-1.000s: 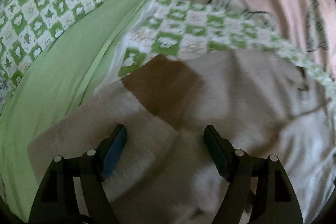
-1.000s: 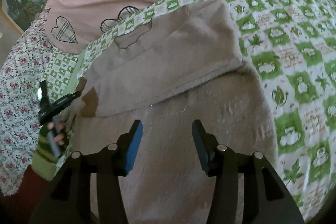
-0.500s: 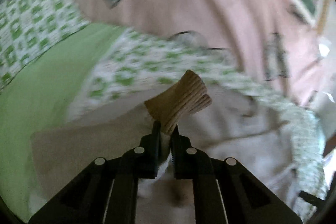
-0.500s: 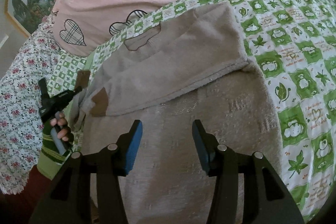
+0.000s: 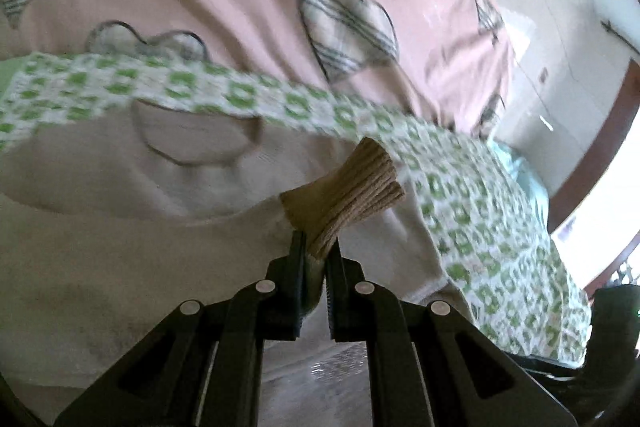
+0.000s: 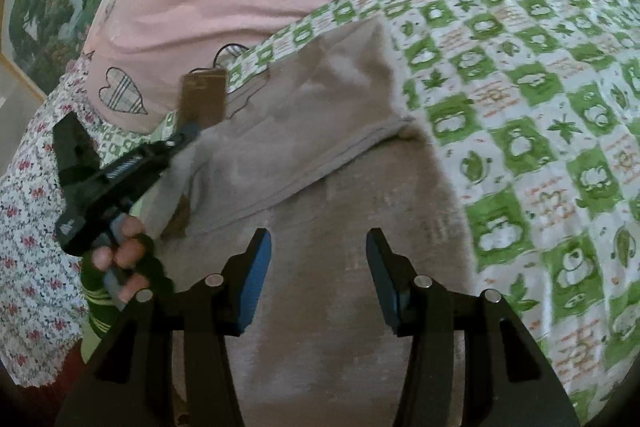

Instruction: Fold small clothes

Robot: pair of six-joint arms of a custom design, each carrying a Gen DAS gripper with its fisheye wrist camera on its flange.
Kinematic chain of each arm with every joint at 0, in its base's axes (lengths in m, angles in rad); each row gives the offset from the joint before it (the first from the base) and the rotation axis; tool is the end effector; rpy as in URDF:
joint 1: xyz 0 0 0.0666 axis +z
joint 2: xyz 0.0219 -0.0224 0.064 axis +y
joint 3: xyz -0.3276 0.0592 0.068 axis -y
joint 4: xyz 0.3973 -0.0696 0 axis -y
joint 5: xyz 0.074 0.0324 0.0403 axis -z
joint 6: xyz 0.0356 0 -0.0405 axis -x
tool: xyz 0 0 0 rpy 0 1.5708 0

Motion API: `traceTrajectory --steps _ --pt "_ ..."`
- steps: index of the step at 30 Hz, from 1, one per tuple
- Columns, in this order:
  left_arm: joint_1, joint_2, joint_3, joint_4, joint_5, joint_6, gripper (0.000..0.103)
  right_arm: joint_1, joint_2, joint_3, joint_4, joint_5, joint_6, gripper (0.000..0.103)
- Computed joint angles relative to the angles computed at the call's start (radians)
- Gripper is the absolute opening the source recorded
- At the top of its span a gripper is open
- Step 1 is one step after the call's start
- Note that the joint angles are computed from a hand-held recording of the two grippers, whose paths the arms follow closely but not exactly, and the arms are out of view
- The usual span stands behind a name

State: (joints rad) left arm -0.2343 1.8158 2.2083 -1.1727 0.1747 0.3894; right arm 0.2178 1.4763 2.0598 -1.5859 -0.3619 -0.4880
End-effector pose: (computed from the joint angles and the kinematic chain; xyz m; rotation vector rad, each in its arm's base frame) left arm 0.5935 -0.1484 0.5070 -0.0982 2.3920 -0.5057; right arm 0.4346 0.1087 0.5915 0.2158 2.6356 0.7199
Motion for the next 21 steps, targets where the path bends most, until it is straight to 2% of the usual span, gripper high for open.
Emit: traceTrajectory --steps 3,6,7,9,10,11,16,19,21 --pt "-0.021 0.027 -0.006 -0.003 0.021 -0.034 0.007 -0.008 -0.001 -0.01 0.004 0.001 -0.006 0.051" --pt "-0.037 0.074 0.039 -0.063 0.027 -0.073 0.01 -0.008 0.006 -0.011 0.015 -0.001 -0.018 0.051" --pt "-0.036 0.07 0.029 -0.066 0.034 -0.076 0.016 -0.008 0.018 0.001 0.015 -0.004 -0.017 0.051" --pt "-0.025 0.042 -0.01 -0.067 0.068 -0.066 0.037 -0.004 0.046 0.034 0.018 -0.001 -0.015 0.051" --pt "-0.021 0.02 -0.035 -0.07 0.061 -0.062 0.054 -0.002 0.061 0.053 0.017 0.004 -0.009 0.051" --pt "-0.015 -0.023 -0.08 -0.063 0.041 -0.063 0.061 0.0 0.075 0.071 0.016 0.007 -0.005 0.051" --pt "0.056 -0.256 -0.325 -0.026 0.001 -0.055 0.061 0.008 0.198 0.211 0.01 0.021 0.007 0.053" --pt "0.12 -0.387 -0.453 -0.046 -0.094 -0.029 0.061 0.015 0.288 0.31 -0.009 0.05 0.018 0.055" --pt "0.182 -0.444 -0.507 -0.089 -0.172 0.004 0.061 0.022 0.367 0.398 -0.05 0.061 0.032 0.055"
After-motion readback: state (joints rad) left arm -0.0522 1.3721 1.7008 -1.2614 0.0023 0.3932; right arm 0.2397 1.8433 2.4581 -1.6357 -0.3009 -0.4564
